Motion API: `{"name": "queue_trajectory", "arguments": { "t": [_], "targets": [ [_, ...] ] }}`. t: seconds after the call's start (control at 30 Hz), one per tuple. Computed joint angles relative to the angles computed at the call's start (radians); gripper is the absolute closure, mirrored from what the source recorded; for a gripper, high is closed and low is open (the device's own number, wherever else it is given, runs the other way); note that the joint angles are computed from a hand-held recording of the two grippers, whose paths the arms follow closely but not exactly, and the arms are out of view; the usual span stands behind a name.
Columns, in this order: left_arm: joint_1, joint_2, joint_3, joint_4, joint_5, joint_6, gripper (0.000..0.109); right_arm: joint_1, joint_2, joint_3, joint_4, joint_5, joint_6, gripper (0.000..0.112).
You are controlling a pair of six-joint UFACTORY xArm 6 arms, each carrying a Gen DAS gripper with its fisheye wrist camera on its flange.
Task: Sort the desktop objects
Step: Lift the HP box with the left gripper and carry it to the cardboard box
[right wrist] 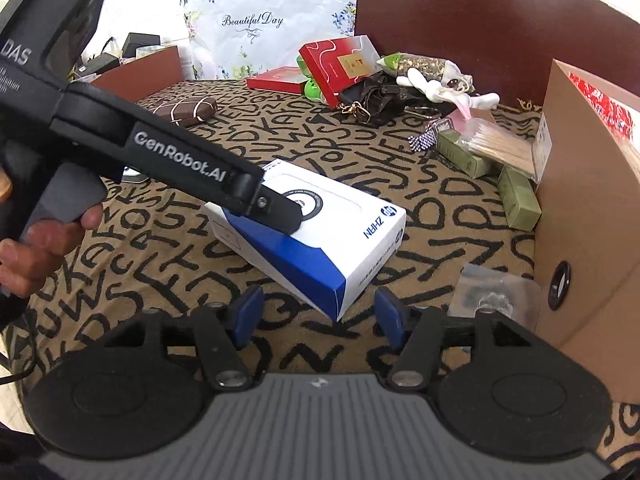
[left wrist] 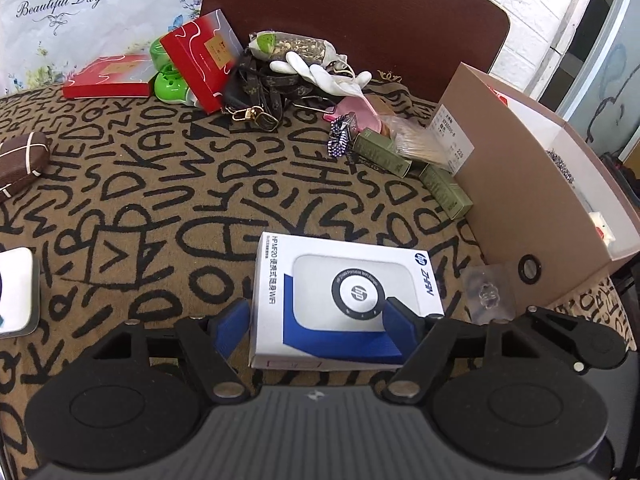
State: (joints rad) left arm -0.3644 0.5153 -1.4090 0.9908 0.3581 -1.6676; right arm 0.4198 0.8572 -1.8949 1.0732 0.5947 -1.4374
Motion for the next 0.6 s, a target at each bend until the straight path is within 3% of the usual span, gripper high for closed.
{"name": "queue_trajectory", "arguments": {
  "t": [0.13,0.27,0.37,0.6],
  "targets": [
    [0.002,0.002,-0.003,0.004,0.020,-0.016,0.022,0.003,0.018,-0.029,-0.019,-0.002,-0.014,0.051],
    [0.023,0.017,-0.001,0.026,-0.037,-0.045,0.018,0.003,0.059,-0.091,-0.066,0.014,0.029,0.051],
    [0.038,0.029,-0.004,0.038,-0.099,-0.085,0.026,0.005,0.080,-0.122,-0.082,0.024,0.052,0.052],
    [-0.006,-0.012,-0.002,0.077,-0.007,-0.088,0.032,0.002,0.052,-0.103,-0.113,0.021,0.082,0.054]
  ]
}}
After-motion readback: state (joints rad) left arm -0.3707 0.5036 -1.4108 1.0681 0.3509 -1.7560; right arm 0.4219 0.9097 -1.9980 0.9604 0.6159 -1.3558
